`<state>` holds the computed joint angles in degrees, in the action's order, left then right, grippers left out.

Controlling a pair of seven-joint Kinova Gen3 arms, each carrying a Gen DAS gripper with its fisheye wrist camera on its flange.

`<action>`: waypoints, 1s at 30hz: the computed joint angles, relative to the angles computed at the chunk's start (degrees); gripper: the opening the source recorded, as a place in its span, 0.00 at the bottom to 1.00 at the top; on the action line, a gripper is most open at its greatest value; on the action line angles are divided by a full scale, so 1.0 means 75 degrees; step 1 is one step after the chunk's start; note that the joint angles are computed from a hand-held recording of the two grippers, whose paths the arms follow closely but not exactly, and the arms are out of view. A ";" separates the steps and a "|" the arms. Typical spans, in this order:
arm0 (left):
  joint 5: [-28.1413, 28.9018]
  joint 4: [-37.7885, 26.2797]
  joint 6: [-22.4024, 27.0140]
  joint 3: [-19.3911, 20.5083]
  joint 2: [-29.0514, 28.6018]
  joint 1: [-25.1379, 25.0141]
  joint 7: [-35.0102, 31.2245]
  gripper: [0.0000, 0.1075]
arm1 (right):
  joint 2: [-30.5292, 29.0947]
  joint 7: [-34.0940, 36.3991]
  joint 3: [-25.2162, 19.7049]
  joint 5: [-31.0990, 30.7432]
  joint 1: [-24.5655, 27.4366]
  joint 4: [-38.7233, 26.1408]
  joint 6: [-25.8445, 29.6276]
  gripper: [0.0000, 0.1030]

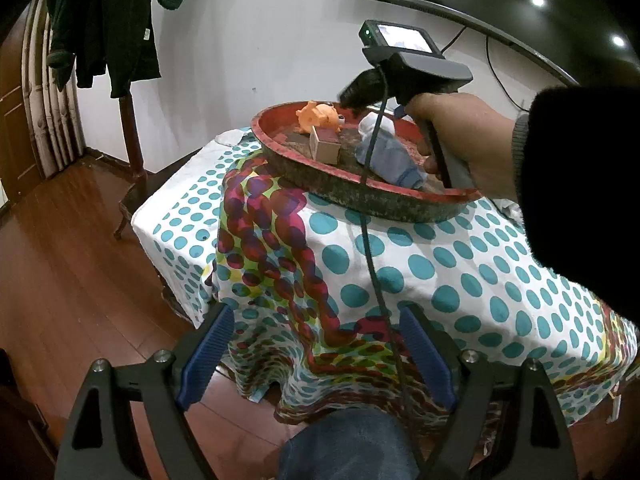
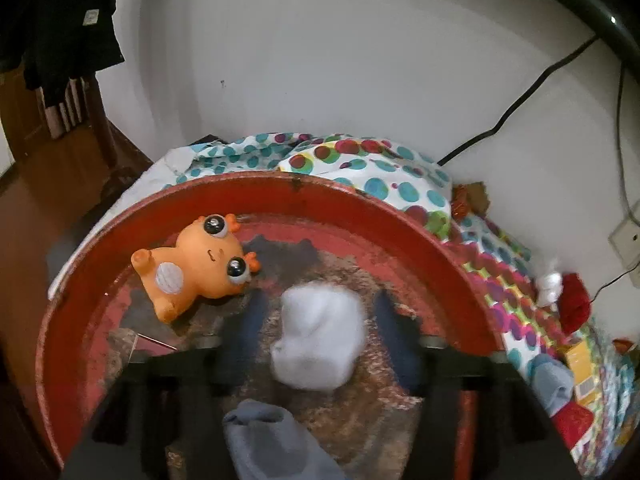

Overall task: Organize objects
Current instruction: 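Carry the white rolled sock with the right gripper onto the red tray and release, then reach the left gripper to the white rolled socks and grasp them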

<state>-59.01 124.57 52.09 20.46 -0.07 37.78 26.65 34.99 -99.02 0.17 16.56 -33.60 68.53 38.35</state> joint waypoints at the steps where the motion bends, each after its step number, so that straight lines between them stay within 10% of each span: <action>1: -0.0006 -0.0014 0.0023 0.0008 0.0027 0.0008 0.0003 0.81 | -0.0155 -0.0141 0.0128 0.0116 -0.0087 0.0235 -0.0299 0.79; 6: -0.0173 -0.0136 0.0311 0.0056 0.0207 0.0197 0.0028 0.81 | -0.1185 -0.1286 0.0235 0.1278 -0.0098 0.1599 -0.1853 0.99; 18: -0.2425 -0.0035 0.2199 0.0112 0.0803 0.2173 0.1507 0.81 | -0.2383 -0.2783 0.4065 0.2321 -0.0098 0.4600 -0.5013 1.00; 27: -0.2635 -0.1541 0.0394 -0.0114 0.1582 0.1297 -0.0439 0.81 | -0.2206 -0.3519 0.3144 0.3030 0.3088 0.5091 -0.6181 1.00; 30: -0.2644 -0.2536 0.0252 0.0586 0.2126 0.0365 -0.1371 0.81 | -0.2067 -0.4245 0.2376 0.3837 0.4149 0.5072 -0.6502 1.00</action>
<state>-78.84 105.55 53.98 24.85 15.87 40.52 16.36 19.49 -130.85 17.98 45.34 -2.48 106.57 -10.41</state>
